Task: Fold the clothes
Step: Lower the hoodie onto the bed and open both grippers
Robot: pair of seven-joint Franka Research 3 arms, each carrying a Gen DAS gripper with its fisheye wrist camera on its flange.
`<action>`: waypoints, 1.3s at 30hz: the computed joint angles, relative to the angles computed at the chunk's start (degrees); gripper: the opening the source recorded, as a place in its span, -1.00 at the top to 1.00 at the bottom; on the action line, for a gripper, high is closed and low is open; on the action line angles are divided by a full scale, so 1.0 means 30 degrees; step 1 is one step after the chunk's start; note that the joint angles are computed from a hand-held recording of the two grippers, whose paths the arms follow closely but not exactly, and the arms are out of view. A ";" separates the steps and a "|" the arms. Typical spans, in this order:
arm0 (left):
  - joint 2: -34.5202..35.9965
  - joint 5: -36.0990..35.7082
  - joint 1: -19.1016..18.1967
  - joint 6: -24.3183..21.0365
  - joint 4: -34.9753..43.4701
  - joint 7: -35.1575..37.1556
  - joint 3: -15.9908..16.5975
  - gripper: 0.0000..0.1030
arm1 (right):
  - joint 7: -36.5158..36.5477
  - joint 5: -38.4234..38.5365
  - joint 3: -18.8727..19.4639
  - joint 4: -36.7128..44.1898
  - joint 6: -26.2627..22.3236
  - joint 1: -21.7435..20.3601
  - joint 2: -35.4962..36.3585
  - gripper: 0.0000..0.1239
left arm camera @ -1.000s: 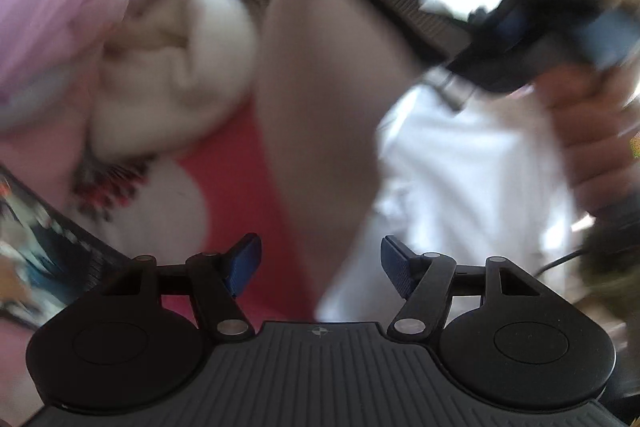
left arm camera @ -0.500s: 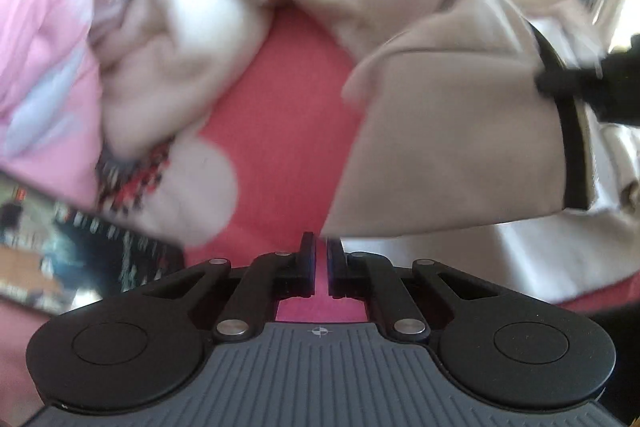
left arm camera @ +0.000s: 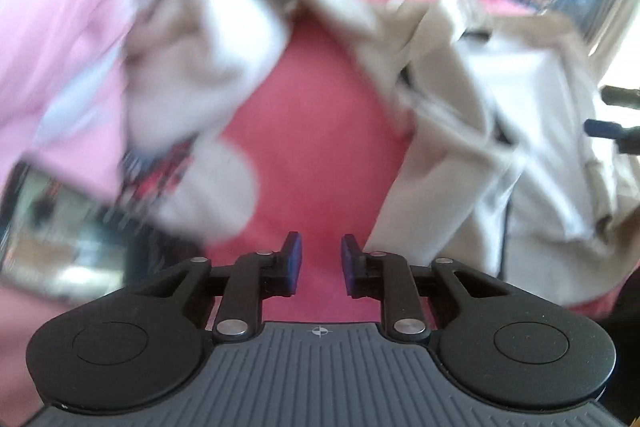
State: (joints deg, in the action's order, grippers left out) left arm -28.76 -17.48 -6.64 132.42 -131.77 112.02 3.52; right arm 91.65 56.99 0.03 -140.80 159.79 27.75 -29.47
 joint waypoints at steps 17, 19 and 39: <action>0.4894 -0.2527 0.0185 0.0020 0.2790 -0.0701 -0.1463 0.03 | 1.0358 -1.2179 -0.0080 0.7975 0.2474 -0.5577 1.0629 0.09; 0.5111 -0.2819 0.0286 -0.0102 0.2892 -0.0517 -0.1466 -0.01 | 1.2458 -1.6423 -0.1552 0.9614 0.1233 -0.4704 1.1830 0.33; 0.5685 -0.4003 0.1103 -0.1405 0.3383 0.0930 -0.1768 -0.18 | 0.8129 -1.3186 -0.0138 1.9930 -0.1562 -0.6064 1.8866 0.92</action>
